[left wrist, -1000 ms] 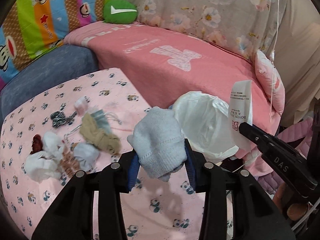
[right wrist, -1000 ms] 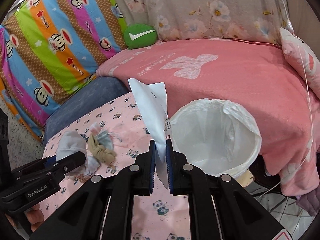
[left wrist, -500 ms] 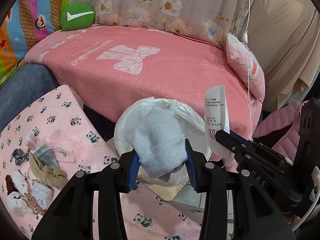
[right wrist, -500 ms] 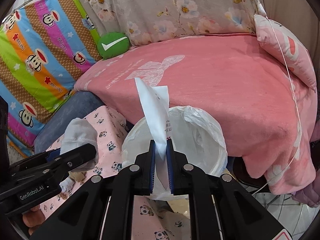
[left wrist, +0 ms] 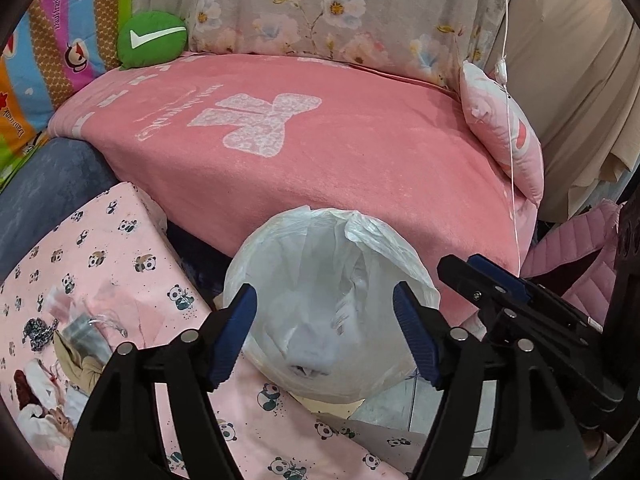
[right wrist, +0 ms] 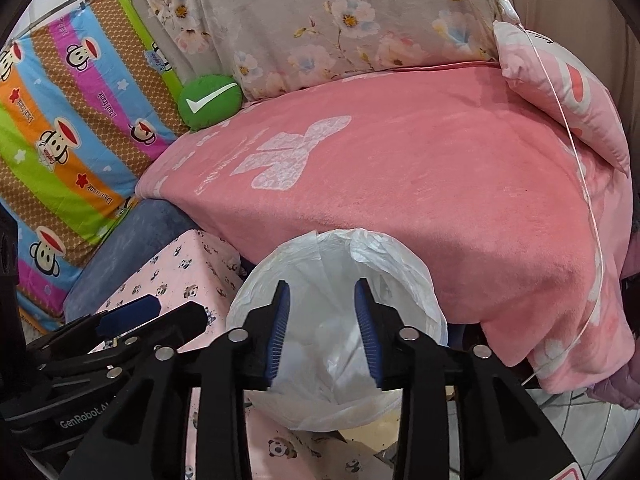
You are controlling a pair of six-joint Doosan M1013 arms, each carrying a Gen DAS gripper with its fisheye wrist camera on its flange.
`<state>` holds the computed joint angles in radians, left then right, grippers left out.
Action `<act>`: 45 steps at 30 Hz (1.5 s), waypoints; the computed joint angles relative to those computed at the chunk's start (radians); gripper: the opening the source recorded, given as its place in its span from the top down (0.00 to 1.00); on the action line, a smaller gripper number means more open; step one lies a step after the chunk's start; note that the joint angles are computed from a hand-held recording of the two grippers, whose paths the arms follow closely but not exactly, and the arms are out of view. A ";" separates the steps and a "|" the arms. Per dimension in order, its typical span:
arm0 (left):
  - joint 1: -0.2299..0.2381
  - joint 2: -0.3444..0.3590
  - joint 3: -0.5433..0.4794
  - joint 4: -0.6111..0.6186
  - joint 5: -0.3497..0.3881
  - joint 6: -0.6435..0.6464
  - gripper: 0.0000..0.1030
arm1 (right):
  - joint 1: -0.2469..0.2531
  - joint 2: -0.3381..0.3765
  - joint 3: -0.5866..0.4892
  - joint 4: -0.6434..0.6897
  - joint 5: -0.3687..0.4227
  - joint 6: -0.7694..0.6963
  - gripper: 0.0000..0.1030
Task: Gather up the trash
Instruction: 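Open both tools to drop the tag card and sock into the bin, then grasp the white sock with the left tool while the right tool grasps the brown scrunchie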
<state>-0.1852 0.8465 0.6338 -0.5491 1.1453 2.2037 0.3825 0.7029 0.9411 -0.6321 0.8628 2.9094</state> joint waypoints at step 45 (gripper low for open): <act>0.173 -0.077 0.164 0.184 -0.243 -0.307 0.11 | 0.123 0.197 -0.410 0.175 0.127 -0.339 0.32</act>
